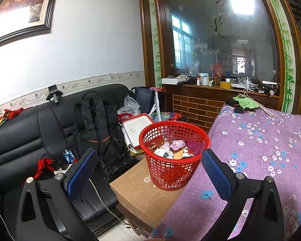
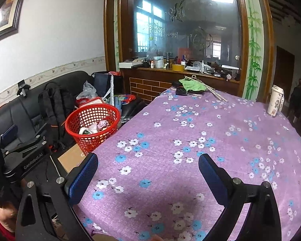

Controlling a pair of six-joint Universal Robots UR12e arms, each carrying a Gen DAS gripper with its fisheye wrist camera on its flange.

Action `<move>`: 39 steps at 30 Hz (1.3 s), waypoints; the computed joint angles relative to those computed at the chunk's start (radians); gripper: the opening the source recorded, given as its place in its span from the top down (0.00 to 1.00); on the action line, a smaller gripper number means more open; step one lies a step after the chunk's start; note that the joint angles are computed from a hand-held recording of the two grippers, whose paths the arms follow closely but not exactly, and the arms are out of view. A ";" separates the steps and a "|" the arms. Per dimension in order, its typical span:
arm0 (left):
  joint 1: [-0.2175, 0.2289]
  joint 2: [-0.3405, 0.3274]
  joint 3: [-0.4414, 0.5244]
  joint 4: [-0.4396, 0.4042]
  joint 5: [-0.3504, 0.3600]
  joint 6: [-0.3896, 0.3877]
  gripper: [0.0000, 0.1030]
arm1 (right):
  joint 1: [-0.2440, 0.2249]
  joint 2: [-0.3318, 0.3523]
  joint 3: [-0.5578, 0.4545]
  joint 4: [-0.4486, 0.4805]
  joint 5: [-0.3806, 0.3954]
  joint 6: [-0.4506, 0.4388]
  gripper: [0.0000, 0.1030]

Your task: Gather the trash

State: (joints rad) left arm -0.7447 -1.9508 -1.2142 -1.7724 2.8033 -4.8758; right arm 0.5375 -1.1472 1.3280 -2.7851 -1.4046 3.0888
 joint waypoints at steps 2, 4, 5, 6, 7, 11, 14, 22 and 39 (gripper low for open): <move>0.000 0.001 -0.002 0.006 -0.002 0.004 0.00 | 0.001 0.001 -0.001 0.002 -0.004 -0.005 0.01; 0.000 0.000 -0.001 0.002 -0.006 0.004 0.00 | 0.003 0.002 -0.003 0.004 -0.008 -0.006 0.01; 0.000 0.000 -0.002 0.005 -0.008 0.007 0.00 | 0.003 0.003 -0.003 0.005 -0.009 -0.006 0.01; 0.001 0.001 -0.004 0.008 -0.009 0.009 0.00 | 0.003 0.003 -0.003 0.005 -0.009 -0.006 0.01; 0.001 0.001 -0.004 0.007 -0.009 0.007 0.00 | 0.003 0.003 -0.003 0.004 -0.011 -0.004 0.01; 0.001 0.003 -0.010 0.025 -0.015 0.027 0.00 | 0.002 0.003 -0.002 0.005 -0.014 -0.003 0.01; 0.001 0.003 -0.009 0.020 -0.017 0.023 0.00 | 0.002 0.003 -0.001 0.006 -0.015 -0.004 0.01; 0.002 0.007 -0.019 0.034 -0.025 0.038 0.00 | 0.001 0.002 0.001 0.009 -0.016 -0.002 0.01; 0.003 0.003 -0.015 0.032 -0.028 0.046 0.00 | 0.002 0.004 -0.003 0.018 -0.017 -0.011 0.01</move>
